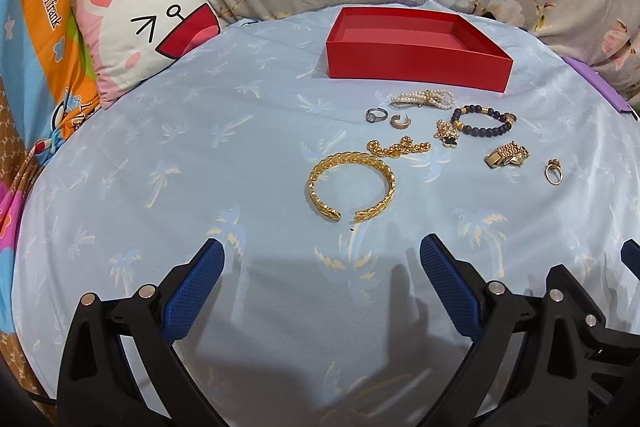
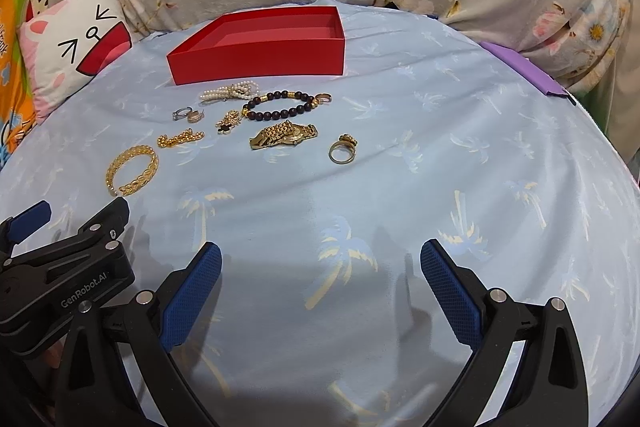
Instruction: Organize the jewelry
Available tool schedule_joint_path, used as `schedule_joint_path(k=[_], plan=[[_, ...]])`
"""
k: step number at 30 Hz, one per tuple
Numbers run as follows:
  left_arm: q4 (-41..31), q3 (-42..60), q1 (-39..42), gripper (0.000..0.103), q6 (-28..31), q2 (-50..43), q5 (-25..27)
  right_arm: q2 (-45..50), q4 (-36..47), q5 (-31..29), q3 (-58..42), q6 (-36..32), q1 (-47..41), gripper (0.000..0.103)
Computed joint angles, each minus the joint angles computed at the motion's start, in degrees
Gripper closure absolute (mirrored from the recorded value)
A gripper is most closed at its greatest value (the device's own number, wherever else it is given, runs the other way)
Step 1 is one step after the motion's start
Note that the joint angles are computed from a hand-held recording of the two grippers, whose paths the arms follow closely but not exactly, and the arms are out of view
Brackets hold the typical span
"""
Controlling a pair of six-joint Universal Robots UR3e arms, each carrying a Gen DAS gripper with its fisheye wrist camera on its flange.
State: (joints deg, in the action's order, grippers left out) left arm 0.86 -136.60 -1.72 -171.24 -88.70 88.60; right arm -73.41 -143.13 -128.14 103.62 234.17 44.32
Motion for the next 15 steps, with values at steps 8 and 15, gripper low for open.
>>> schedule_joint_path(k=[8, 15], plan=[[0.3, -0.2, 0.1, 0.008, 0.1, 0.0, -0.2, 0.1, -0.4, -0.1, 0.2, 0.1, 0.1, 0.005], [0.1, -0.1, 0.0, 0.009, 0.0, 0.2, -0.1, 0.1, -0.5, -0.1, 0.3, 0.0, 0.1, 0.005]])
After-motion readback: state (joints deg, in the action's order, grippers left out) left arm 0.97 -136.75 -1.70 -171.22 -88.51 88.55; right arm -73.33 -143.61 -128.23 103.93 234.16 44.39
